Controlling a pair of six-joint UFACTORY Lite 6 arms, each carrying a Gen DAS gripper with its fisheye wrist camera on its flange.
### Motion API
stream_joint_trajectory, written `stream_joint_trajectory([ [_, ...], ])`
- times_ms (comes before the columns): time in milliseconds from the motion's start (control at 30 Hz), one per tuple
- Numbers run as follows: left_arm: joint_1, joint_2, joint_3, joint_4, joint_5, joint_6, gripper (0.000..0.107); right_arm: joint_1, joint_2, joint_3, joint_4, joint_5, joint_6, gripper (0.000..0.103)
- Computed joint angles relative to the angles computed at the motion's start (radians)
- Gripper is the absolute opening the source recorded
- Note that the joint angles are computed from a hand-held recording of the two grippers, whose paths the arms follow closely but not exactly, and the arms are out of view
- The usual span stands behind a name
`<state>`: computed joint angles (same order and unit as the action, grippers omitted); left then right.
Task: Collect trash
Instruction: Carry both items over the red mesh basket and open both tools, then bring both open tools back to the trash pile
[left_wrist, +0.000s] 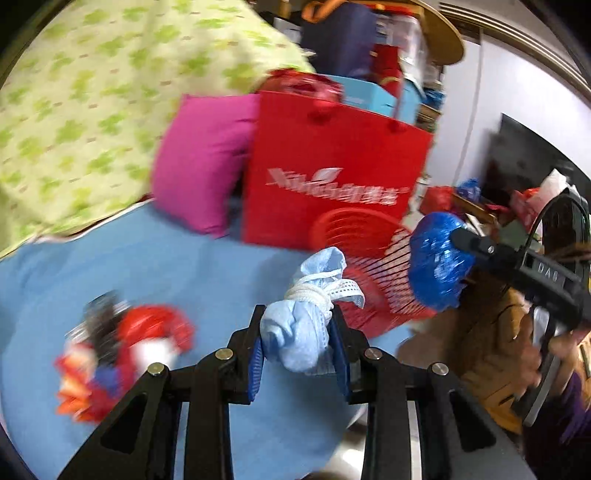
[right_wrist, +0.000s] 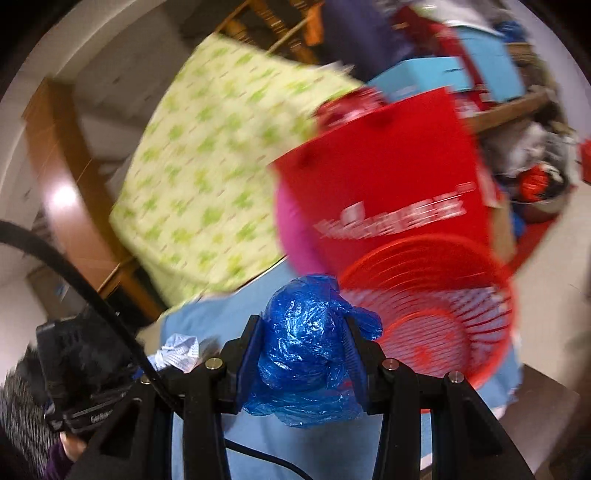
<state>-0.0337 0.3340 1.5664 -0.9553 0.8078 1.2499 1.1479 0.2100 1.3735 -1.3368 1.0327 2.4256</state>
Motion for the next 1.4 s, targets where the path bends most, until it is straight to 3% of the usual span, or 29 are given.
stream_joint_trajectory([
  [100,-0.166,0.084,0.123,0.071,-0.050,-0.155,0.034,-0.029,-0.126,-0.137,0.029,0.038,0.040,0.046],
  [267,-0.353,0.304,0.407,0.275,-0.102,-0.437,0.040,-0.116,-0.267,-0.317,0.034,-0.016,0.133,0.048],
  [367,-0.385,0.408,0.536,0.377,-0.122,-0.567,0.056,-0.169,-0.305,-0.395,0.018,-0.074,0.192,0.052],
  [433,-0.379,0.400,0.518,0.395,-0.133,-0.592,0.057,-0.192,-0.316,-0.441,-0.011,-0.119,0.254,0.067],
  [533,-0.342,0.360,0.445,0.336,-0.145,-0.529,0.058,-0.216,-0.297,-0.443,-0.059,-0.167,0.312,0.069],
  [633,-0.284,0.263,0.317,0.285,-0.180,-0.446,0.059,-0.181,-0.263,-0.402,-0.065,-0.127,0.291,0.069],
  [867,0.005,-0.030,-0.115,0.049,-0.220,-0.106,0.062,-0.041,-0.156,-0.213,-0.070,0.007,0.150,0.069],
  [1000,0.244,-0.102,-0.272,-0.001,-0.230,0.048,0.062,0.007,-0.056,-0.059,-0.112,-0.001,0.062,0.069],
  [1233,0.599,-0.063,-0.338,0.002,-0.288,0.182,0.062,-0.029,0.240,0.316,-0.080,-0.214,-0.119,0.069],
  [1400,0.709,0.022,-0.304,-0.015,-0.260,0.205,0.062,-0.098,0.574,0.730,0.158,-0.422,-0.369,0.069],
])
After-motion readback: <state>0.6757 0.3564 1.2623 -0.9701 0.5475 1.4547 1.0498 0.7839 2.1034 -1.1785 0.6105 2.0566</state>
